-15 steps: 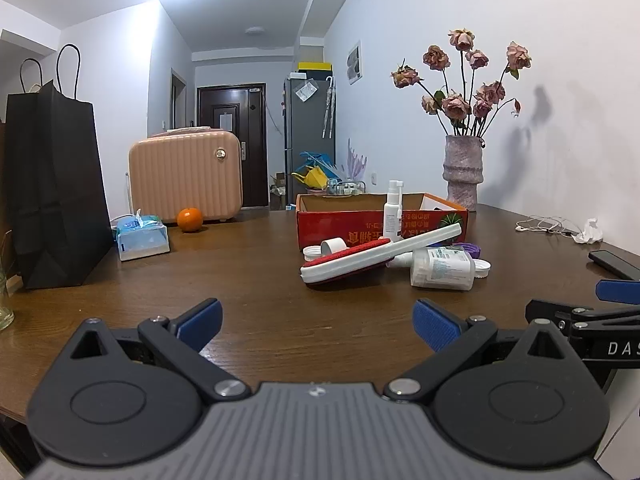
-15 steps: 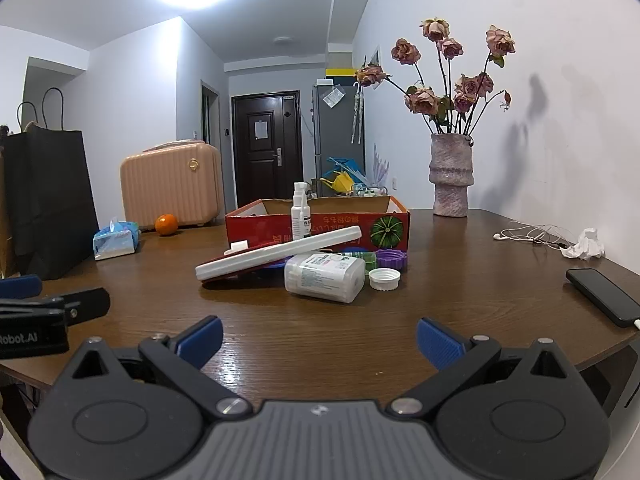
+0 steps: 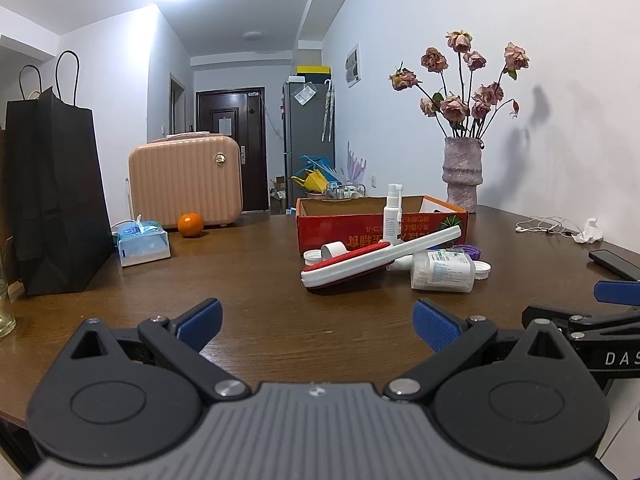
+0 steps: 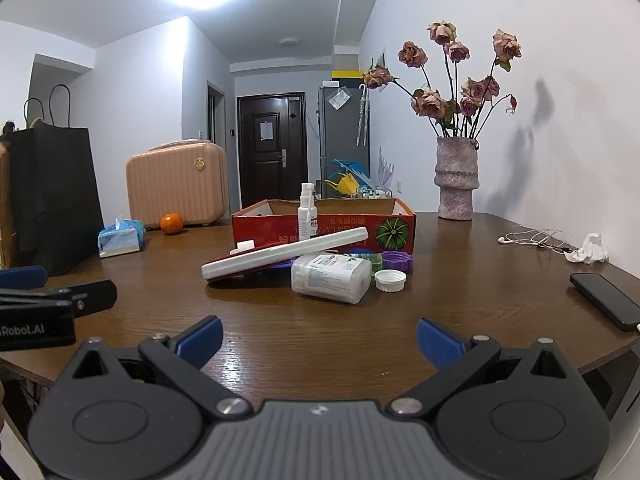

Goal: Organize rigid objects

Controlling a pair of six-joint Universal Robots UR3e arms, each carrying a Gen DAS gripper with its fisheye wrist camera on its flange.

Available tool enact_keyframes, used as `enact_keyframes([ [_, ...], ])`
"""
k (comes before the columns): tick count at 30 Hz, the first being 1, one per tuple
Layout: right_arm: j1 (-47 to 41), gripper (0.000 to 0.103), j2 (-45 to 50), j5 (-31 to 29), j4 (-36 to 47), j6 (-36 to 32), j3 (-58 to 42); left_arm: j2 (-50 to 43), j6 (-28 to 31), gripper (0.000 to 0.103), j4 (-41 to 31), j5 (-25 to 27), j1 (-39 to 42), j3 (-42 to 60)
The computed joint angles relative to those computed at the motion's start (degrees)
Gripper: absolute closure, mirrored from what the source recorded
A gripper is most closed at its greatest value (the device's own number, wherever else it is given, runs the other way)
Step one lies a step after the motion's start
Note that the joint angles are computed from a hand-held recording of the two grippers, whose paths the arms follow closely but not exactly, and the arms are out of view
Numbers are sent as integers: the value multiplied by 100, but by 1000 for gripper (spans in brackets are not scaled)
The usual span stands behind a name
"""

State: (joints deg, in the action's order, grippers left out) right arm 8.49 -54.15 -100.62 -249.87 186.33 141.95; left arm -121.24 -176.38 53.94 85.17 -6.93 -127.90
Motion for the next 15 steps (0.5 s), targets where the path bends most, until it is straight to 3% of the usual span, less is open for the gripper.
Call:
enact_keyframes([
  [15, -5, 0, -38, -48, -8, 63, 44, -72, 23, 0, 50, 26, -47, 83],
])
